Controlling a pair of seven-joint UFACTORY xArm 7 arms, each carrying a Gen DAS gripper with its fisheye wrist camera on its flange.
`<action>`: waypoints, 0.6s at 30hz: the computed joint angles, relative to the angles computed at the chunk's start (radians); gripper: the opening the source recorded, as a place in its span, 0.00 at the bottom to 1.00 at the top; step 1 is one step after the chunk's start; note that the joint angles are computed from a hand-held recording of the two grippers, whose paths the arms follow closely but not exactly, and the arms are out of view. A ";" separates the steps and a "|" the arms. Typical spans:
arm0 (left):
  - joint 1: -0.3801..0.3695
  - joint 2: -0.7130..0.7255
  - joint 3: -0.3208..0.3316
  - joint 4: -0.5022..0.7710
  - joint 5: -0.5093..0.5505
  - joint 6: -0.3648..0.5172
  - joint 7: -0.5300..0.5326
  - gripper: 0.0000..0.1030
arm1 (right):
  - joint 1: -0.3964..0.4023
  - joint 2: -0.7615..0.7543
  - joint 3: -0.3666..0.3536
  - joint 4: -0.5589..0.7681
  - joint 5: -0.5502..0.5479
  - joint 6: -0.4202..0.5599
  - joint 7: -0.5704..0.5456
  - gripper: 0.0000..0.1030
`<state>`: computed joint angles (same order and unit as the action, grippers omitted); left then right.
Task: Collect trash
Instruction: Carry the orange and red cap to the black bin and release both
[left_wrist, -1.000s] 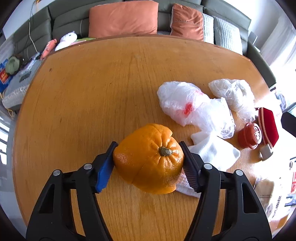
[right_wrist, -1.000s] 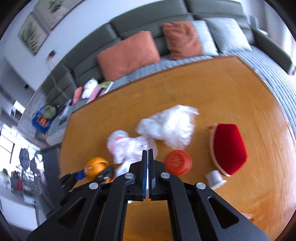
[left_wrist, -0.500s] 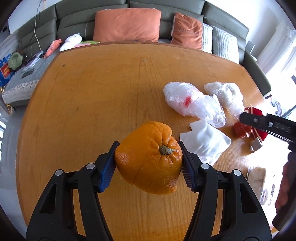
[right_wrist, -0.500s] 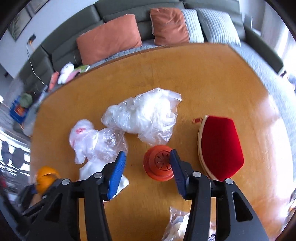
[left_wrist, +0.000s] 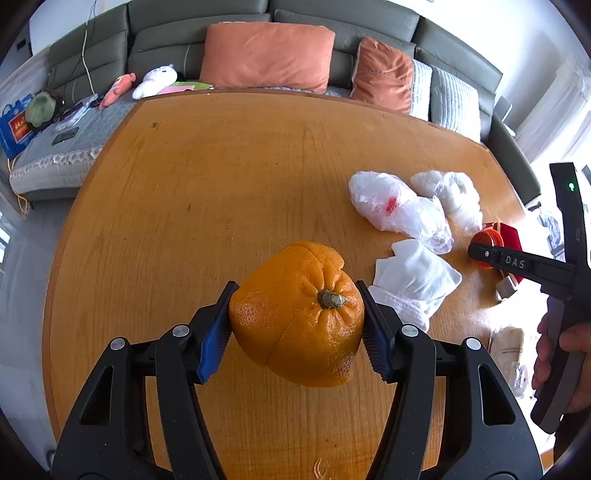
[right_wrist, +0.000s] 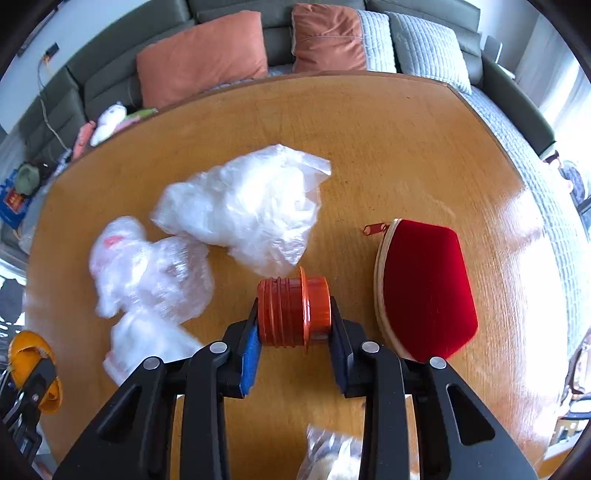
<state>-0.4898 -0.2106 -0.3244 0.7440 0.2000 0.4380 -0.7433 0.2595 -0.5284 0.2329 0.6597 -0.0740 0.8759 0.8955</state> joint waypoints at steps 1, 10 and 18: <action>-0.002 -0.011 0.002 -0.006 -0.004 -0.001 0.001 0.59 | 0.009 -0.021 0.000 -0.003 0.009 0.001 0.000 0.33; -0.012 -0.200 0.011 -0.118 -0.057 0.008 0.039 0.59 | 0.083 -0.095 0.094 0.076 0.044 0.032 0.063 0.33; -0.024 -0.565 0.070 -0.320 -0.151 0.141 0.127 0.59 | 0.148 0.055 0.206 0.263 0.004 0.007 0.150 0.33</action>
